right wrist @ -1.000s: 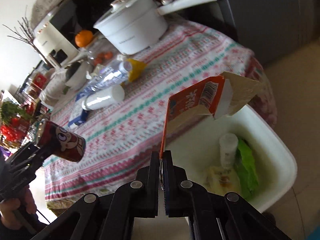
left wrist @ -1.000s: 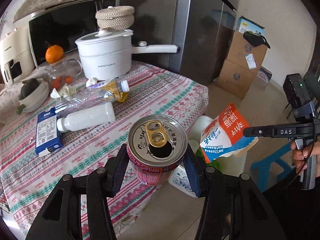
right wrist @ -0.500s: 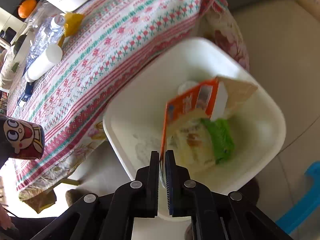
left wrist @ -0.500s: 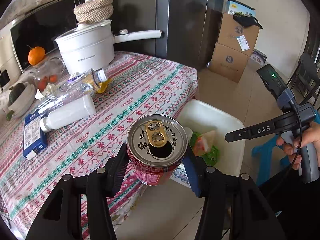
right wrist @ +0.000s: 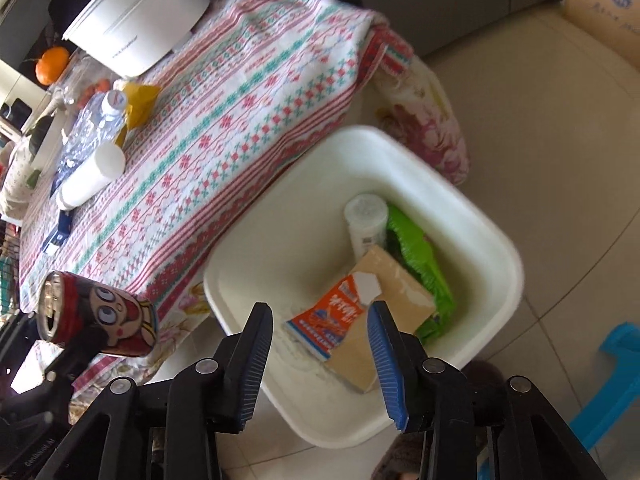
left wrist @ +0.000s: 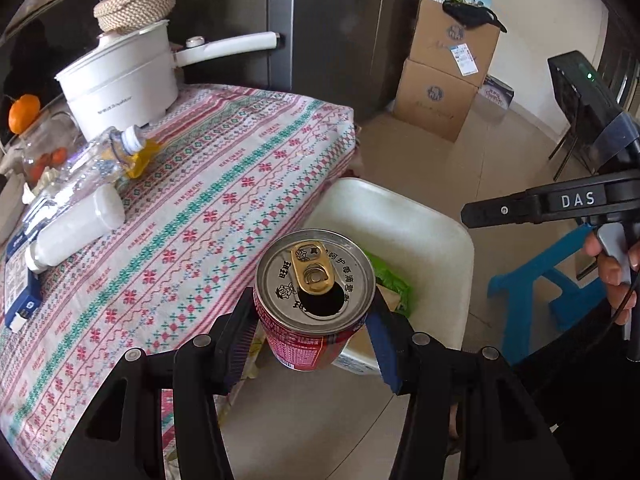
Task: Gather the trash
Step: 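Open the right gripper to drop the carton while the left drops the red can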
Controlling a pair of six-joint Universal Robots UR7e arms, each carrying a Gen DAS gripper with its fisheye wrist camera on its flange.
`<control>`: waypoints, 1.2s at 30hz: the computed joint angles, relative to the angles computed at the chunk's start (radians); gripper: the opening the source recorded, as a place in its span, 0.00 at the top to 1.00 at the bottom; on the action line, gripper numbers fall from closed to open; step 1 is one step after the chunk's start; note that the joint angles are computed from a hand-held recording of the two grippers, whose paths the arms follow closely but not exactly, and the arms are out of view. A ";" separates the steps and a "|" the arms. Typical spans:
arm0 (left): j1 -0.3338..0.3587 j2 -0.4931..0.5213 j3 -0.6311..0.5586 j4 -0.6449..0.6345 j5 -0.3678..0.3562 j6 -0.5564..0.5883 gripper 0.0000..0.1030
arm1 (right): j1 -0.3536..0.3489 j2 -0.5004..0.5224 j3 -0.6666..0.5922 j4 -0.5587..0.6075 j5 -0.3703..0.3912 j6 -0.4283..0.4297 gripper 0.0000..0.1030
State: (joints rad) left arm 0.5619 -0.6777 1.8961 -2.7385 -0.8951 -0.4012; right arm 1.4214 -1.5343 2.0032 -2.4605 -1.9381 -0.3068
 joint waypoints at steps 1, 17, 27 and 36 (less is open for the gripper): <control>0.004 0.017 -0.015 0.000 -0.009 0.007 0.46 | 0.001 -0.003 0.002 -0.014 -0.005 -0.005 0.55; 0.018 0.149 -0.132 0.037 -0.049 0.071 0.31 | -0.041 -0.042 -0.010 -0.029 -0.016 0.009 0.47; 0.016 0.075 -0.076 0.046 -0.011 0.010 0.29 | -0.028 -0.036 -0.008 -0.043 -0.021 0.012 0.44; 0.024 -0.050 0.019 0.069 0.050 -0.087 0.28 | 0.014 -0.004 -0.006 -0.069 -0.039 0.002 0.41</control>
State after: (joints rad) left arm 0.5857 -0.7279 1.9151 -2.6696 -0.8455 -0.4881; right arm 1.4357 -1.5381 1.9968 -2.5290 -1.9773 -0.3053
